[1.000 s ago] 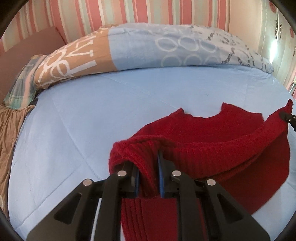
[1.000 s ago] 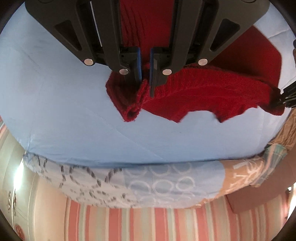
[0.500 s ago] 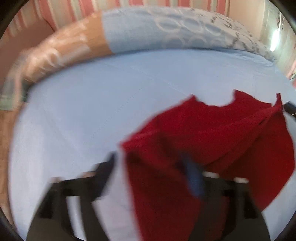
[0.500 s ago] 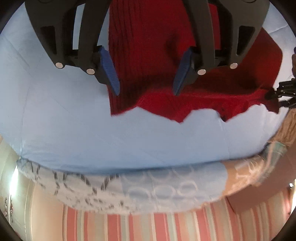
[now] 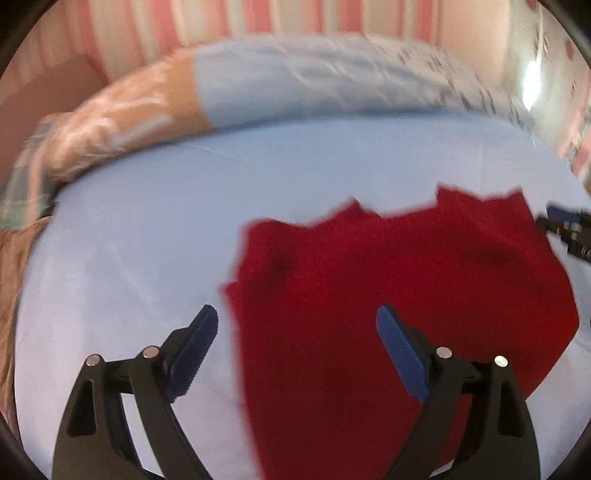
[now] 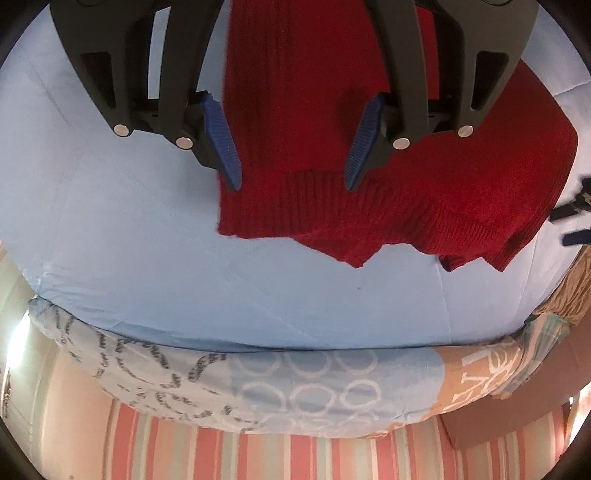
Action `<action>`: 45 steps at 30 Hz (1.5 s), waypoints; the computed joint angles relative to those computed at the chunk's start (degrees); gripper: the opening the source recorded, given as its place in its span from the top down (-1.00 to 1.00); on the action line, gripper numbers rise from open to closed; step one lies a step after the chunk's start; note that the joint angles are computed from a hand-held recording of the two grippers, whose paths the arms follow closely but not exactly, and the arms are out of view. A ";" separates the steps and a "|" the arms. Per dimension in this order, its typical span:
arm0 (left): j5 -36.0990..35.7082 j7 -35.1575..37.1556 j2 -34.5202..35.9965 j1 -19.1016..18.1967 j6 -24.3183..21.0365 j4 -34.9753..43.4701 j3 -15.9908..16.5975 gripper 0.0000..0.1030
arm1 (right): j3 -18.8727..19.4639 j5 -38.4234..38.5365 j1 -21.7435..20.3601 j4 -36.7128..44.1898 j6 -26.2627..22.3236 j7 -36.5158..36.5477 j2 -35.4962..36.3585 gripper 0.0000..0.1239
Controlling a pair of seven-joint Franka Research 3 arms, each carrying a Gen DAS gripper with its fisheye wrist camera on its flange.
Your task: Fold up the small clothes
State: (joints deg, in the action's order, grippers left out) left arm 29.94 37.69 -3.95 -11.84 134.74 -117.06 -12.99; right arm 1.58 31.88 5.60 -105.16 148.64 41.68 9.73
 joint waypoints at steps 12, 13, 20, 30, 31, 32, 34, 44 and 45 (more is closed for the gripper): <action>2.75 -1.59 7.21 0.12 -2.56 3.53 2.27 -0.75 | -2.32 -17.62 3.38 12.61 -1.97 16.01 12.64 0.63; 3.26 -1.77 6.66 0.11 -2.84 2.92 2.18 -0.75 | -2.27 -17.87 3.07 15.48 -2.83 16.81 14.76 0.63; 2.06 -4.20 2.62 1.02 -0.91 -0.99 1.59 -0.74 | 1.99 -6.58 -2.88 13.99 -2.54 9.31 10.86 -0.09; 1.32 -7.39 -0.25 1.10 -1.02 -4.74 0.63 -0.74 | -0.12 -9.00 -2.29 16.01 -8.40 11.95 14.35 0.65; 1.44 -8.11 -0.57 1.15 -0.79 -5.19 0.59 -0.74 | 0.10 -9.18 -2.00 14.78 -6.11 10.70 13.61 0.74; 1.52 -8.55 -0.82 1.22 -0.60 -5.50 0.59 -0.74 | 0.89 -8.37 -1.79 11.88 -1.04 8.03 11.75 0.75; 2.28 -9.88 -1.20 1.27 -0.80 -5.83 0.36 -0.74 | 2.85 -4.45 -2.61 8.69 5.17 2.67 9.38 0.76; 4.51 -10.70 -1.51 0.85 -3.79 -5.17 -0.38 -0.74 | -1.81 -13.53 0.43 15.36 -0.17 12.51 15.50 0.50; 4.99 -10.43 -1.54 0.72 -4.59 -4.71 -0.51 -0.74 | -0.44 -11.63 -0.81 14.26 0.46 10.99 13.99 0.41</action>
State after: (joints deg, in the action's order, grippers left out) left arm 34.93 27.26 -5.49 -11.11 130.15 -121.77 -13.49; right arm 1.14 20.25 4.79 -90.90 149.10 52.67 23.71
